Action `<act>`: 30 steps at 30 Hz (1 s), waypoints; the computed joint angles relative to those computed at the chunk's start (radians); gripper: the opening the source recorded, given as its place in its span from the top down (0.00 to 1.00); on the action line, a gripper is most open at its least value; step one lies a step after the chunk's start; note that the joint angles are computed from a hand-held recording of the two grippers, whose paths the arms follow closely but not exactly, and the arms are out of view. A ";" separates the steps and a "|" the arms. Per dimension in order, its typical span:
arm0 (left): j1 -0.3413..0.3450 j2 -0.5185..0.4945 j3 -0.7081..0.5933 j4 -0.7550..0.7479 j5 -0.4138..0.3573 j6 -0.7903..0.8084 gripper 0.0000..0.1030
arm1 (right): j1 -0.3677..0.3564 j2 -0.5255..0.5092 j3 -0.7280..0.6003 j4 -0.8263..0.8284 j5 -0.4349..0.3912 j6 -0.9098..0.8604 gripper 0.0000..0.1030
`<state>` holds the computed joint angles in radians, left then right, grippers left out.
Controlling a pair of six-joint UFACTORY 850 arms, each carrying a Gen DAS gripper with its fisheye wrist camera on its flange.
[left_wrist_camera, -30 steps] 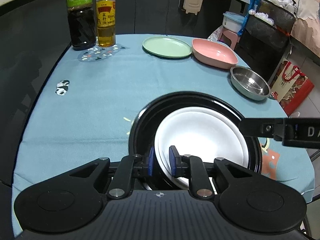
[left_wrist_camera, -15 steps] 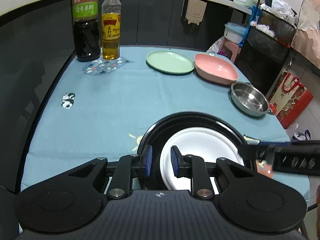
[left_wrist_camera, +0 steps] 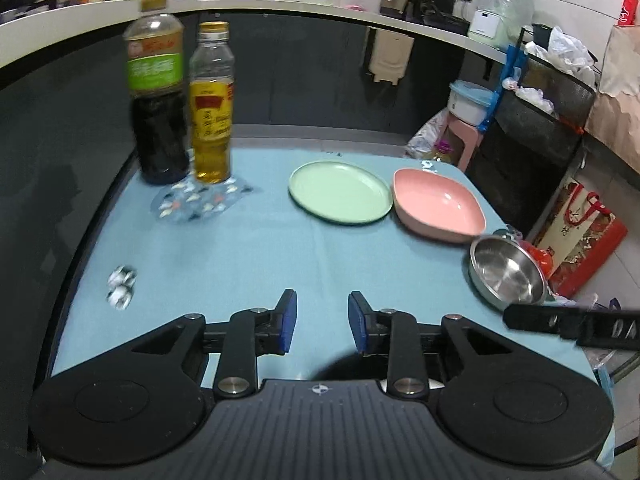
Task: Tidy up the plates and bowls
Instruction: 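Move both grippers to the pale green plate and close on its rim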
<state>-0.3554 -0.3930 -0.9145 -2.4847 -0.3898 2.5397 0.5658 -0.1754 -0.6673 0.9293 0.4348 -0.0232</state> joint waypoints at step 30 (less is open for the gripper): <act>-0.003 -0.570 -0.735 0.427 0.119 -0.559 0.74 | -0.267 -0.367 -0.371 -0.654 -0.187 0.579 0.56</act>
<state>-0.3587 -0.9632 -1.6492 -2.0577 -0.2704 1.9809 0.2984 -0.5423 -1.0381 0.2750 0.2477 0.5555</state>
